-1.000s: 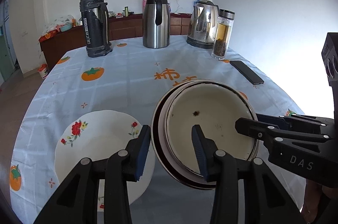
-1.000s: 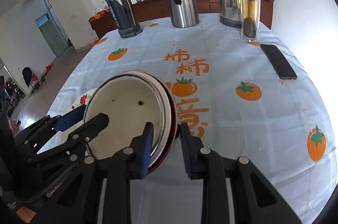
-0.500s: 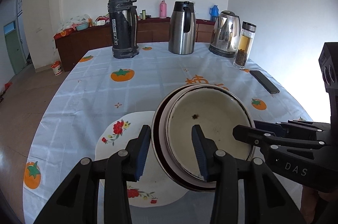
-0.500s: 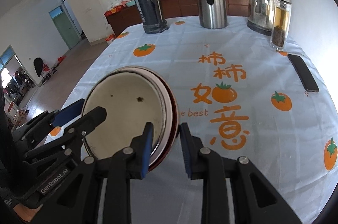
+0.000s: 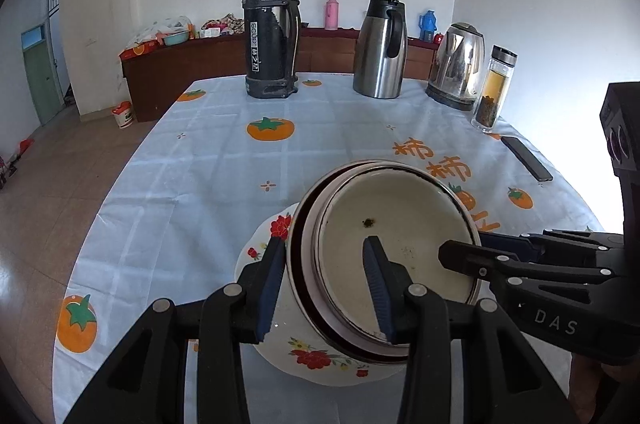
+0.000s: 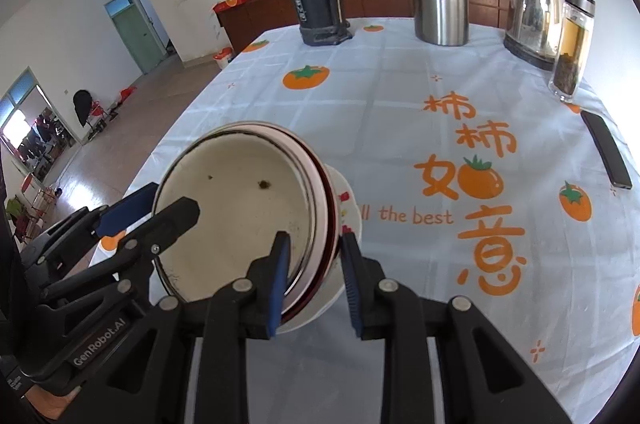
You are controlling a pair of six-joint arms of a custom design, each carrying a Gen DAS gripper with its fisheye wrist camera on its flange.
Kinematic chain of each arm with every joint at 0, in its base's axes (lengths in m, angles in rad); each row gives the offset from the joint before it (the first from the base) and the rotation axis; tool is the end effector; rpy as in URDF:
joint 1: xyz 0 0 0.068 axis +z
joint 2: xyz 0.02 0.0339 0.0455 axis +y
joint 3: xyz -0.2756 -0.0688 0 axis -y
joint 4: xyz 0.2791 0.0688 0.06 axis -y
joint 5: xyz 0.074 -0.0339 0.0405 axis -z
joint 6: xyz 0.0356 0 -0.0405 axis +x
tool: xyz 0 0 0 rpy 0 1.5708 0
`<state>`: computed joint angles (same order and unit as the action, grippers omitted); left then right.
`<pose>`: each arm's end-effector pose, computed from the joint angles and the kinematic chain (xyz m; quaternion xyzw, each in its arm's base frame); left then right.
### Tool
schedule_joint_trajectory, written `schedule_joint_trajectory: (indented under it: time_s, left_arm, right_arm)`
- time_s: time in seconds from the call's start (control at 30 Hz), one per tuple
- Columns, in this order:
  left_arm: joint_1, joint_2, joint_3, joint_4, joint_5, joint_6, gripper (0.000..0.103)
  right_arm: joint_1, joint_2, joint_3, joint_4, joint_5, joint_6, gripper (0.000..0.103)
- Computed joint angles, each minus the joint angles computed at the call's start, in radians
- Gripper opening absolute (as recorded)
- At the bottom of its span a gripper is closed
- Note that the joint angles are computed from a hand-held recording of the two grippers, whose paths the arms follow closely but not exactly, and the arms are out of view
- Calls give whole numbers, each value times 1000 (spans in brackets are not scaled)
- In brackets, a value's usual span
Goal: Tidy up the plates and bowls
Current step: 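Lift and carry the bowl stack with both grippers over the red-flower plates, then lower the bowl stack with both grippers onto the red-flower plate stack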
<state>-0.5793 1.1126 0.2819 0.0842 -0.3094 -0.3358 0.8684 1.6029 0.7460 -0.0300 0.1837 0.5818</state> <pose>0.1815 -0.1058 0.1218 0.0487 0.9061 -0.0482 0.4174 0.2155 0.2445 0.1328 -0.1035 0.9329 0.1568 0.3072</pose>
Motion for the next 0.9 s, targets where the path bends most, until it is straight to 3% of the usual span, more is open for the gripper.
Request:
schedule_joint_trajectory:
  time_s: [0.43,0.9]
  left_arm:
    - [111,26,-30,50,79,43,43]
    - [134,86,-20,85,101,63,43]
  right_arm:
    - [11,118,97,-12,-18,-6,26]
    - [5,155,125,-30,-31,-4,26]
